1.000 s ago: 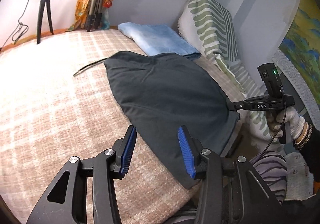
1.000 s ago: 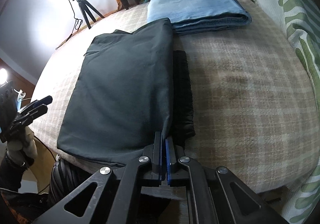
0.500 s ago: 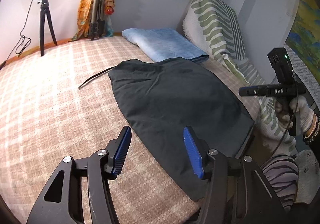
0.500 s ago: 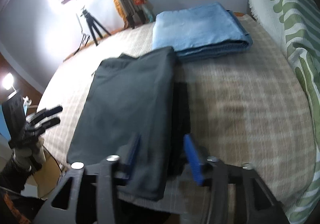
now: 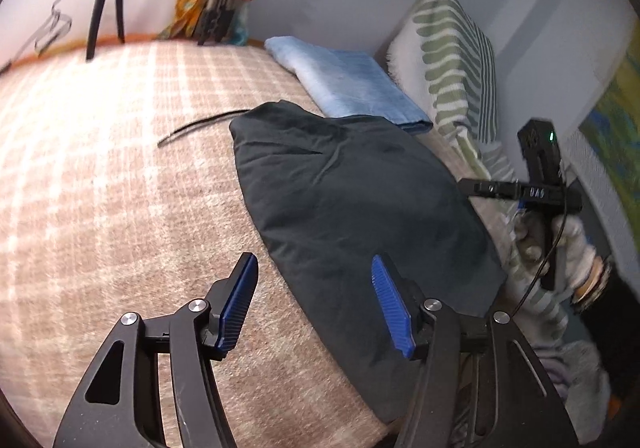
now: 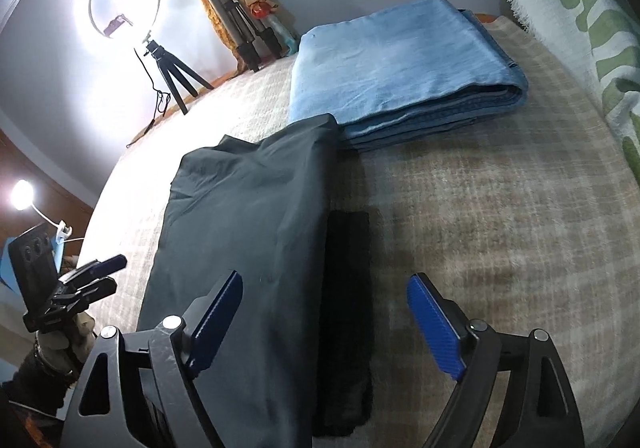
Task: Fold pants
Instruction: 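Grasp the folded black pants edge with the left gripper while the right gripper grasps beside it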
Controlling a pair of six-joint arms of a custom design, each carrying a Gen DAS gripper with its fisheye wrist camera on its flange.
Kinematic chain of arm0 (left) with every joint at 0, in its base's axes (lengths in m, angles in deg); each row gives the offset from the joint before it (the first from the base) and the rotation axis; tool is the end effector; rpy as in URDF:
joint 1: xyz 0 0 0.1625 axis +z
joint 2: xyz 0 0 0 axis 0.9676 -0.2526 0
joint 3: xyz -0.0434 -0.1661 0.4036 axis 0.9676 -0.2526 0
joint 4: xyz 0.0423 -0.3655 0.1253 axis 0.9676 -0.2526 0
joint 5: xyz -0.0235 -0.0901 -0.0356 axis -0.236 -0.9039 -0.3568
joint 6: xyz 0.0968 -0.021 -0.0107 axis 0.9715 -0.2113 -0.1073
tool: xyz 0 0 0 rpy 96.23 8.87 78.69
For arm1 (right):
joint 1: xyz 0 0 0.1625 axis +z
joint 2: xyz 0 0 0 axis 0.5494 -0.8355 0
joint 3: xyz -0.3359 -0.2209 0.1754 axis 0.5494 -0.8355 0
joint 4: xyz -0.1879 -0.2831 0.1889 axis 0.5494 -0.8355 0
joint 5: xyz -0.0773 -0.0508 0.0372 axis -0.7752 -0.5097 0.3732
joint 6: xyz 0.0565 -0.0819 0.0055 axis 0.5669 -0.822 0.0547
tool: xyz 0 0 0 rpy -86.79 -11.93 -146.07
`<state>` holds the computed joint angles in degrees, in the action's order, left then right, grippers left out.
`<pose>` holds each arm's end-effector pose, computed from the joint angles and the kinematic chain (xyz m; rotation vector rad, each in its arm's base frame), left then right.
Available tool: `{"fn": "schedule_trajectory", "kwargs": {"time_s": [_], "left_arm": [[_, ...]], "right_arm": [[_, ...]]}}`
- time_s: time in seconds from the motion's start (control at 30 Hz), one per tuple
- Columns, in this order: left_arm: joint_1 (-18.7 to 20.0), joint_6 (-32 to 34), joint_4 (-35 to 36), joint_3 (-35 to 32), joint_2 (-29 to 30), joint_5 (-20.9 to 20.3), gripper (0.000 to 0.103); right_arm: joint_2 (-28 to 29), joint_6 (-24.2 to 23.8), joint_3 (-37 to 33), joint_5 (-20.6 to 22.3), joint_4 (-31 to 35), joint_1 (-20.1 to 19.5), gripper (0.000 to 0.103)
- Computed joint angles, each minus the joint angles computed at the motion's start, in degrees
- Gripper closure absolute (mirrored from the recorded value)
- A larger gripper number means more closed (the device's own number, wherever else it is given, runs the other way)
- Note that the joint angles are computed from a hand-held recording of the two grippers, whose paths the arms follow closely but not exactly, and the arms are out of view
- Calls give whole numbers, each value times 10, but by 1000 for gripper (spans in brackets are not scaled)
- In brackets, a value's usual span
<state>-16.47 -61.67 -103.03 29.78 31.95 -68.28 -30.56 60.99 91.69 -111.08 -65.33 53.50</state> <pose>-0.2557 -0.7321 0.1159 0.6771 2.8485 -0.6146 0.0639 -0.7093 0.2941 0.2759 -2.6929 0.5346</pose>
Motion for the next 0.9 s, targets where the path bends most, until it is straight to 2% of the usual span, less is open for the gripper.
{"fn": "schedule_trajectory", "kwargs": {"time_s": [0.33, 0.43, 0.53, 0.67, 0.7, 0.8, 0.9], "left_arm": [[32, -101, 32, -40, 23, -81, 44], [36, -115, 41, -50, 30, -87, 44], [38, -125, 59, -68, 41, -93, 44], [36, -126, 68, -82, 52, -87, 44], [35, -125, 69, -84, 54, -85, 44], [34, -126, 70, -90, 59, -81, 44], [36, -130, 68, -101, 67, -84, 44]], "right_arm": [[21, 14, -39, 46, 60, -20, 10], [27, 19, -46, 61, 76, -28, 10], [32, 32, -57, 100, 101, -43, 9], [32, 22, -53, 125, 89, -50, 8], [32, 19, -52, 132, 88, -52, 9], [35, 11, -59, 152, 109, -55, 23], [34, 5, -56, 158, 105, -57, 25]]}}
